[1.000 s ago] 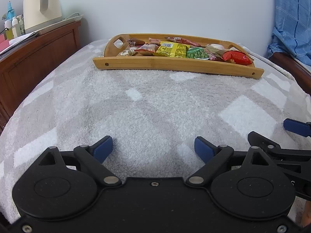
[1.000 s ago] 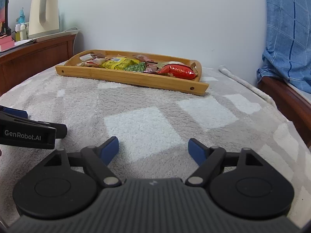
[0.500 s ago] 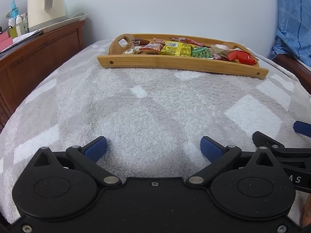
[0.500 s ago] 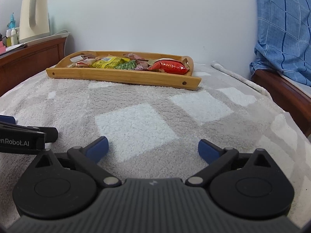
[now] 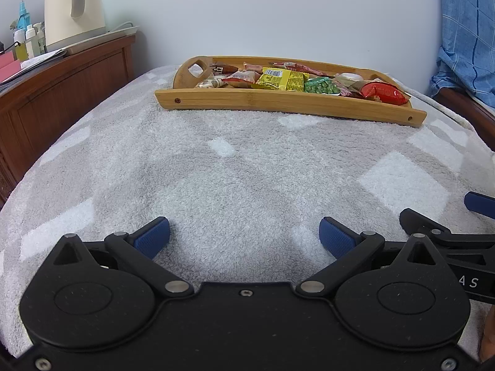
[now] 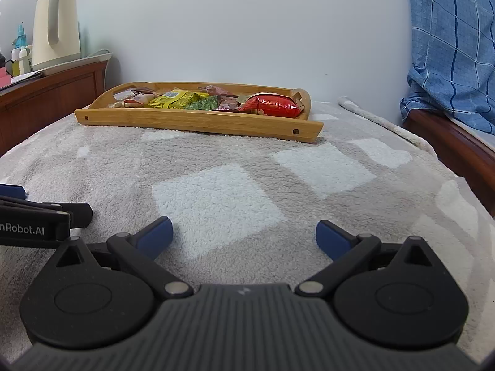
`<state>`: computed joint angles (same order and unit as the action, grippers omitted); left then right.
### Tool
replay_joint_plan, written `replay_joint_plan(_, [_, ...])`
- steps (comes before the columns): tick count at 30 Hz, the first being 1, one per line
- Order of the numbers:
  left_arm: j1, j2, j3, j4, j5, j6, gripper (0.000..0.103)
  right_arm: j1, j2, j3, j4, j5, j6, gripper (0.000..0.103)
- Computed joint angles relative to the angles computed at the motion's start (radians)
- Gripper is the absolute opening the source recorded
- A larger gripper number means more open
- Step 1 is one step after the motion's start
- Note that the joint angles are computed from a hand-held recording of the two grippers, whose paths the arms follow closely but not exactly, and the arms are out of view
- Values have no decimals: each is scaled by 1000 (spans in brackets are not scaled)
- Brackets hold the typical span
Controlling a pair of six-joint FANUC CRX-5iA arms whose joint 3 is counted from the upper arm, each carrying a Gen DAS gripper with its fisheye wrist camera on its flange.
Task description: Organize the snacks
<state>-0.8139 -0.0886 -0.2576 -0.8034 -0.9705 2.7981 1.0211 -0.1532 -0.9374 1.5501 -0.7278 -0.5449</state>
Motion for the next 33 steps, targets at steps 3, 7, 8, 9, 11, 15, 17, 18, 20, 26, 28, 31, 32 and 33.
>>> replay_joint_plan(3, [3, -1, -1, 2, 3, -2, 103, 0, 0, 0, 0, 0, 0, 103])
replay_joint_plan(7, [6, -1, 1, 7, 4, -8, 103, -1, 0, -1, 2, 1, -1, 103])
replay_joint_plan(8, [6, -1, 0, 7, 4, -7, 103, -2, 0, -1, 2, 1, -1, 103])
replay_joint_plan(9, [6, -1, 0, 7, 4, -7, 103, -2, 0, -1, 2, 1, -1, 103])
replay_joint_plan(11, [7, -1, 0, 7, 4, -9, 103, -1, 0, -1, 2, 1, -1, 103])
replay_joint_plan(15, [9, -2, -1, 11, 5, -12, 103, 0, 1, -1, 1, 0, -2, 103])
replay_joint_plan(17, [11, -3, -2, 14, 7, -13, 103, 0, 1, -1, 1, 0, -2, 103])
replay_joint_plan(18, [12, -4, -3, 15, 8, -15, 103, 0, 1, 0, 1, 0, -2, 103])
replay_joint_plan(20, [13, -4, -3, 16, 9, -15, 103, 0, 1, 0, 1, 0, -2, 103])
replay_joint_plan(26, [16, -2, 0, 23, 8, -19, 103, -1, 2, 0, 2, 0, -3, 103])
replay_joint_plan(28, [15, -3, -1, 20, 8, -16, 103, -1, 1, -1, 3, 0, -3, 103])
replay_joint_plan(31, [14, -3, -1, 19, 8, -14, 103, -1, 1, -1, 3, 0, -3, 103])
replay_joint_plan(32, [16, -4, -2, 20, 10, -16, 103, -1, 1, -1, 3, 0, -3, 103])
replay_joint_plan(33, [16, -4, -2, 21, 9, -17, 103, -1, 1, -1, 3, 0, -3, 103])
